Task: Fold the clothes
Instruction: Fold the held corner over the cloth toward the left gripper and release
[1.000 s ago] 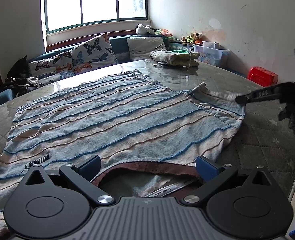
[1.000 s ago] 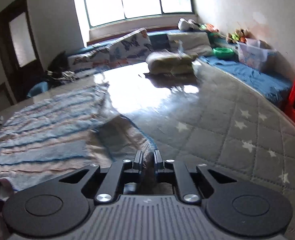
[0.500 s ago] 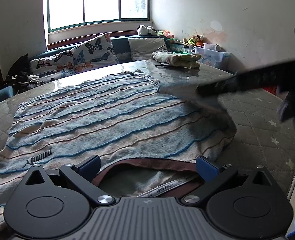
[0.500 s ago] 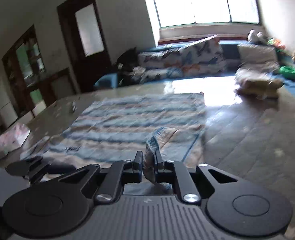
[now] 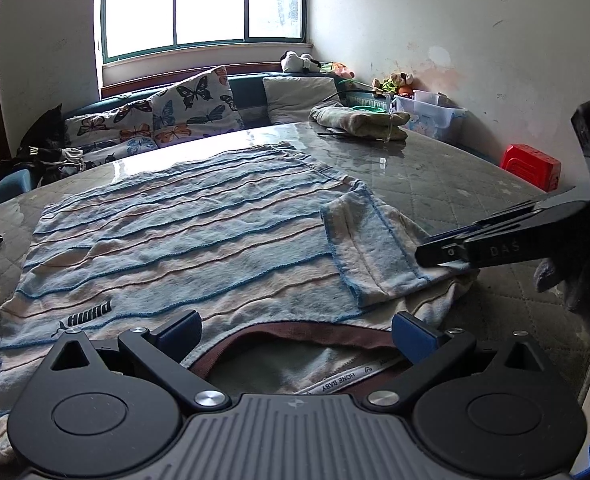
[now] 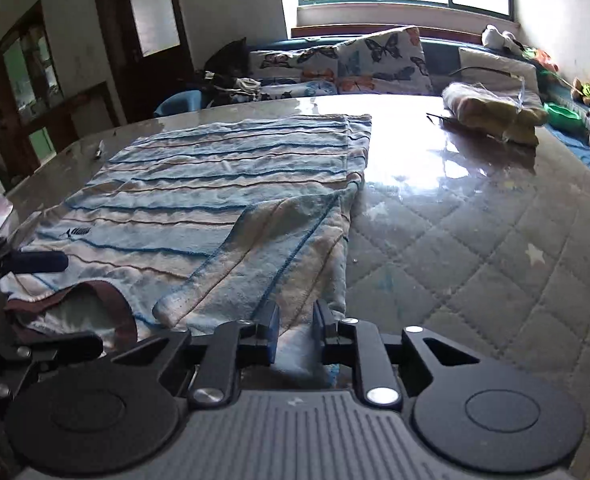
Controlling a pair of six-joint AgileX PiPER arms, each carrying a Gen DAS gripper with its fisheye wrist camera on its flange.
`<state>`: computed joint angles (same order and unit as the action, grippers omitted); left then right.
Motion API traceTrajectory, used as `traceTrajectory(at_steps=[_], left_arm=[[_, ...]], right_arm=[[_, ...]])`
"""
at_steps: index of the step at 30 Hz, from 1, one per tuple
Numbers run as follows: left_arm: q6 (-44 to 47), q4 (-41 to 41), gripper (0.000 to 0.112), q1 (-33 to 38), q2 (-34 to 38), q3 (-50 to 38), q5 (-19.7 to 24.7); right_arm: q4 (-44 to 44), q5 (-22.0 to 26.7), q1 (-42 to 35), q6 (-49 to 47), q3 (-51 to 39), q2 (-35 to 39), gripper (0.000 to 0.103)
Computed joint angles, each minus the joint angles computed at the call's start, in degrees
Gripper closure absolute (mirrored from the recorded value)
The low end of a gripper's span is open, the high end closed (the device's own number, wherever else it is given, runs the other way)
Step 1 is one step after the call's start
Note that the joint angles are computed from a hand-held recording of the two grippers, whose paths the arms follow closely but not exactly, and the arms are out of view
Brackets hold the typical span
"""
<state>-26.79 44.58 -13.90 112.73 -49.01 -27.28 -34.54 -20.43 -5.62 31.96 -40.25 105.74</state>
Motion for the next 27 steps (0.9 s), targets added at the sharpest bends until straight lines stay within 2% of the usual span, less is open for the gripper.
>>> traceTrajectory(at_steps=[5, 12, 15, 19, 22, 26, 27], left_arm=[[-0.28, -0.97, 0.009, -1.58, 0.46, -2.19, 1.76], [3.52, -6.12, 0.009, -4.74, 2.15, -6.42, 5.46], [3.74, -6.63, 0.009, -5.4, 3.85, -9.06, 6.84], [4.94, -7.88, 0.009, -6.24, 5.56, -11.13, 8.74], [5.84, -8.93, 0.009, -6.82, 6.74, -12.41, 10.15], [12.46, -15.23, 0.009, -7.78, 7.47, -12.61, 11.51], [13.34, -15.89, 0.009, -7.81, 7.46, -12.5, 11.47]], right_arm=[[-3.73, 2.07, -0.17, 1.76, -5.27, 0.46, 0.085], [-27.88, 8.86, 0.31, 24.89, -21.96, 10.07, 0.085], [-37.29, 10.23, 0.48, 34.43, -25.94, 13.43, 0.085], [-31.98, 9.15, 0.59, 28.71, -24.49, 12.45, 0.085], [-32.26, 6.97, 0.93, 27.48, -22.96, 11.11, 0.085], [-39.41, 9.15, 2.5, 34.49, -25.99, 13.85, 0.084], [-38.83, 9.05, 2.47, 34.34, -26.13, 14.06, 0.084]])
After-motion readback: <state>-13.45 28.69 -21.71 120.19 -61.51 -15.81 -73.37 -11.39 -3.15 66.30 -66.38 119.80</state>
